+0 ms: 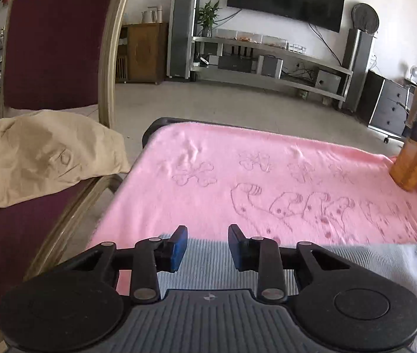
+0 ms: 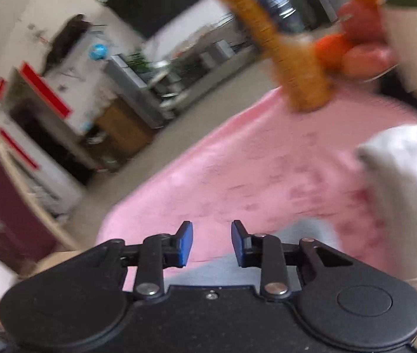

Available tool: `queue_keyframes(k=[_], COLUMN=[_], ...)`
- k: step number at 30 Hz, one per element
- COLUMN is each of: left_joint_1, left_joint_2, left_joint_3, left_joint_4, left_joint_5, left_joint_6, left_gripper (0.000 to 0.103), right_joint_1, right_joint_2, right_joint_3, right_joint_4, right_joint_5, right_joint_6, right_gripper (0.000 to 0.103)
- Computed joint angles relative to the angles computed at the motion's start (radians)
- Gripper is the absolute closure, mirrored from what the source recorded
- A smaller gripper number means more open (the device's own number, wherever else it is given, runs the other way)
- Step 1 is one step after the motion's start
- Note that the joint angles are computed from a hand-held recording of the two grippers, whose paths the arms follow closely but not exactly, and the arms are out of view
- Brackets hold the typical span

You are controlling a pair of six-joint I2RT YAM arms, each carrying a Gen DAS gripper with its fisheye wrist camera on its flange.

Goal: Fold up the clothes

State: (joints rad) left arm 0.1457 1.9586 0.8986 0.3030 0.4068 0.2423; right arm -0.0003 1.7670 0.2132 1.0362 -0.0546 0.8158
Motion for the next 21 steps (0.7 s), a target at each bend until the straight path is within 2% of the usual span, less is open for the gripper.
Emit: queue_keyframes(k=[2,4,5,6,7,10,12,15,16,17,18,19,21], left_joint_1=[-0.036,-0.082,-0.092,-0.095,-0.093,-0.061,-0.036,-0.010,-0.005,-0.005,-0.001,0.010,0.048], left_joint_2=[0.067,0.138,0.162,0.179,0.191,0.191,0.194,0.164,0.149,0.124,0.088,0.048,-0.040], left_joint_3=[0.037,0.039,0.042,0.047,0.056,0.102,0.132,0.116,0.103,0.075,0.036,-0.003,-0.080], left_joint_4=[0.007,0.098,0.135,0.154,0.157,0.077,0.027,0.013,0.020,0.044,0.073,0.097,0.125], left_joint_5=[-0.075,-0.236,-0.284,-0.310,-0.324,-0.291,-0.266,-0.268,-0.281,-0.314,-0.346,-0.357,-0.324], left_joint_6=[0.005,0.050,0.064,0.065,0.059,0.003,-0.031,-0.072,-0.080,-0.077,-0.065,-0.051,-0.022], left_gripper=[0.069,0.066,0.066,0.057,0.055,0.048,0.047,0.047,0.047,0.050,0.055,0.057,0.057], right_joint_1=[-0.012,-0.012,-0.020,-0.029,-0.037,-0.104,-0.094,-0.201,-0.194,-0.185,-0.176,-0.160,-0.135], right_joint_2=[0.120,0.229,0.275,0.319,0.363,0.413,0.341,0.376,0.326,0.253,0.179,0.109,-0.071], right_joint_3=[0.039,0.120,0.144,0.169,0.196,0.158,0.116,0.068,0.052,0.040,0.031,0.004,-0.060], right_joint_4=[0.103,0.074,0.063,0.051,0.035,0.159,0.105,0.177,0.129,0.041,-0.051,-0.088,-0.168], right_joint_5=[-0.113,-0.168,-0.158,-0.147,-0.136,-0.146,0.011,0.000,0.036,0.073,0.108,0.135,0.152], right_joint_6=[0.023,0.027,0.022,0.016,0.011,0.057,0.073,0.171,0.179,0.189,0.200,0.191,0.179], right_gripper=[0.069,0.069,0.071,0.081,0.101,0.103,0.101,0.103,0.101,0.090,0.083,0.076,0.065])
